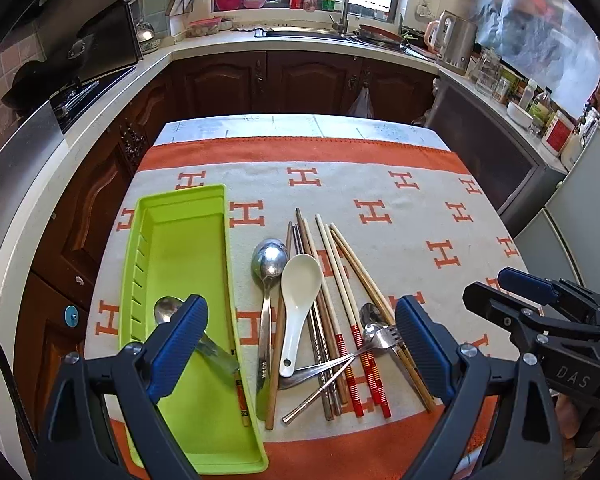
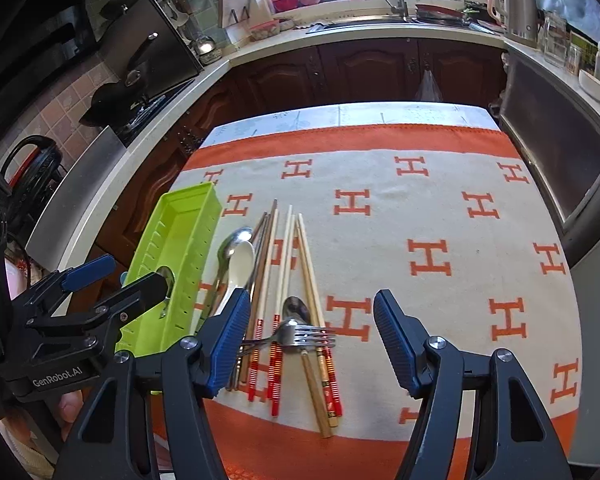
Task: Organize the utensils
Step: 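Lift both open tools away from the green tray, then move the left tool onto a steel fork and close on it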
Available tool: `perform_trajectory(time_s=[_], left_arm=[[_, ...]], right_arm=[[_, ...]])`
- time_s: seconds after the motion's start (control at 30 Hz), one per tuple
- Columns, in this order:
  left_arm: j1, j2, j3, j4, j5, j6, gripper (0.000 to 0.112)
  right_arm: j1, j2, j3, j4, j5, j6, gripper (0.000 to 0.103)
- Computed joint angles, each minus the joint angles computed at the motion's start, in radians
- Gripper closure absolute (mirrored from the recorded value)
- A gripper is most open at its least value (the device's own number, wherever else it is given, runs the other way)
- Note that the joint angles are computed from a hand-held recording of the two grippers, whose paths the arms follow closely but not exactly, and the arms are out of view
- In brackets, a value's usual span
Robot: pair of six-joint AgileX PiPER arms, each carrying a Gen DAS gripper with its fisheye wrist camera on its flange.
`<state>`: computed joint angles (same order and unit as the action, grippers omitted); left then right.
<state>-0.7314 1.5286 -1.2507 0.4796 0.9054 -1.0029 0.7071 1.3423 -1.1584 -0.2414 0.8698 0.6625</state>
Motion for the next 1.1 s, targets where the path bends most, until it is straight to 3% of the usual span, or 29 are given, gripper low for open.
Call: perform_trajectory(time_s=[0.1,0.23,0.4,0.8,1.1], left_arm=[[0.002,0.032,-0.005,-0.007,-0.013,0.001,0.019],[0.039,0.061,0.014,-0.086,-0.092,0.049,0.019],[0.031,0.122,0.014,-0.068,-0.087,0.038,0.019],[0.024,0.159,0.043,-0.172,-0.102,0.201,0.041],[0.018,0.158,0.07,-0.29,-0.133,0.422,0.067]], right_arm=[[-0.03,0.011,0.018,0.02,-0.01,-0.029,0.046],[-0.085,0.055,0.032,0.075,-0.043,-0.096,0.059],[-0.15,0.119,0.064,0.156,-0.083,-0.199,0.069],[-0.178,0.185,0.136,0.266,-0.147,-0.345,0.07],[-0.173,0.143,0.187,0.306,-0.158,-0.378,0.07]])
